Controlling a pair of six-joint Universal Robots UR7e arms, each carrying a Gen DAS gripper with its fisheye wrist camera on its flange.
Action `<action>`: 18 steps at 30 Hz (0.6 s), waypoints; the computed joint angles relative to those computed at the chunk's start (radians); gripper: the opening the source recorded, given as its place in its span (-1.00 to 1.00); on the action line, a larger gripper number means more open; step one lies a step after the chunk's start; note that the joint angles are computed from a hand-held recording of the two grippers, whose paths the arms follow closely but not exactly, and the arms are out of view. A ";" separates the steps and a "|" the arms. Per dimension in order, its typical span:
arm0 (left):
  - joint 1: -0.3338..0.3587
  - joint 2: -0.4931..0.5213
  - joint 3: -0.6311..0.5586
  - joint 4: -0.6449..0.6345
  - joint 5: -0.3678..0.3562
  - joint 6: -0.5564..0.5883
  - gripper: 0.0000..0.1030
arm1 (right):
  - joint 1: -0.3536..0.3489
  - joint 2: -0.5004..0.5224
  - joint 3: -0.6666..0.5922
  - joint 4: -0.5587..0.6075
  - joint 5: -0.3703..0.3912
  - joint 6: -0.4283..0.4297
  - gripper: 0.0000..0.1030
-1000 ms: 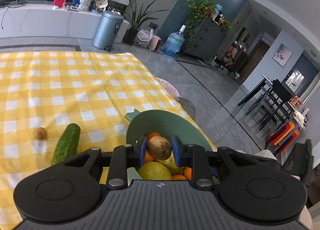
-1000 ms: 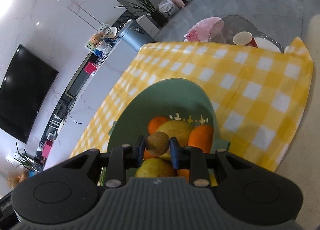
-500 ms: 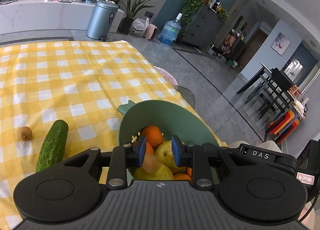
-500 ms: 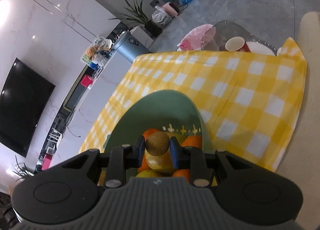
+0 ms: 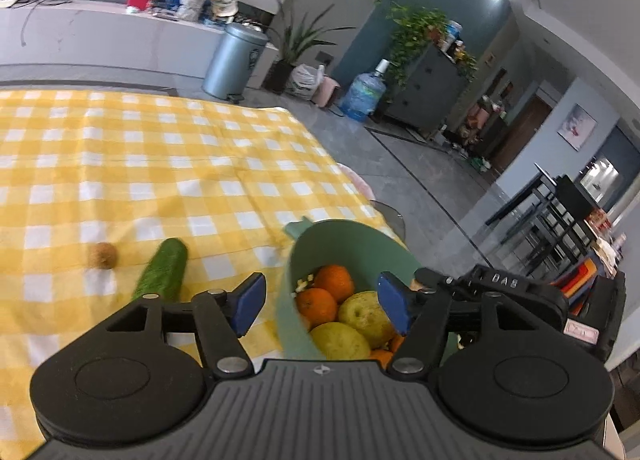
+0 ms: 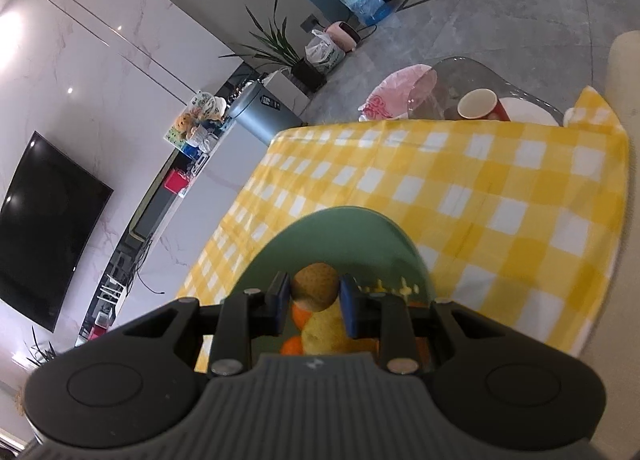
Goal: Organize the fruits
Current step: 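Withdraw both open tools from the colander back to the cucumber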
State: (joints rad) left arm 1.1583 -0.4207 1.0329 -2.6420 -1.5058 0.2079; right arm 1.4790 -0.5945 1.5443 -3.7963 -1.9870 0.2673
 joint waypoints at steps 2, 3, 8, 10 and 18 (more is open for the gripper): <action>0.004 -0.011 0.008 0.002 0.013 -0.017 0.48 | 0.002 0.017 -0.024 -0.022 -0.005 -0.004 -0.13; 0.006 -0.016 0.012 0.003 0.016 -0.023 0.49 | 0.004 0.022 -0.030 -0.035 -0.003 -0.018 -0.01; 0.012 -0.053 0.053 -0.026 0.022 -0.022 0.58 | 0.014 0.038 -0.035 -0.096 -0.015 -0.086 0.08; 0.011 -0.067 0.072 -0.044 0.031 -0.019 0.60 | 0.014 0.036 -0.028 -0.095 -0.009 -0.083 0.08; -0.002 -0.120 0.132 -0.063 0.117 -0.032 0.60 | 0.026 0.031 -0.008 -0.105 0.021 -0.112 0.09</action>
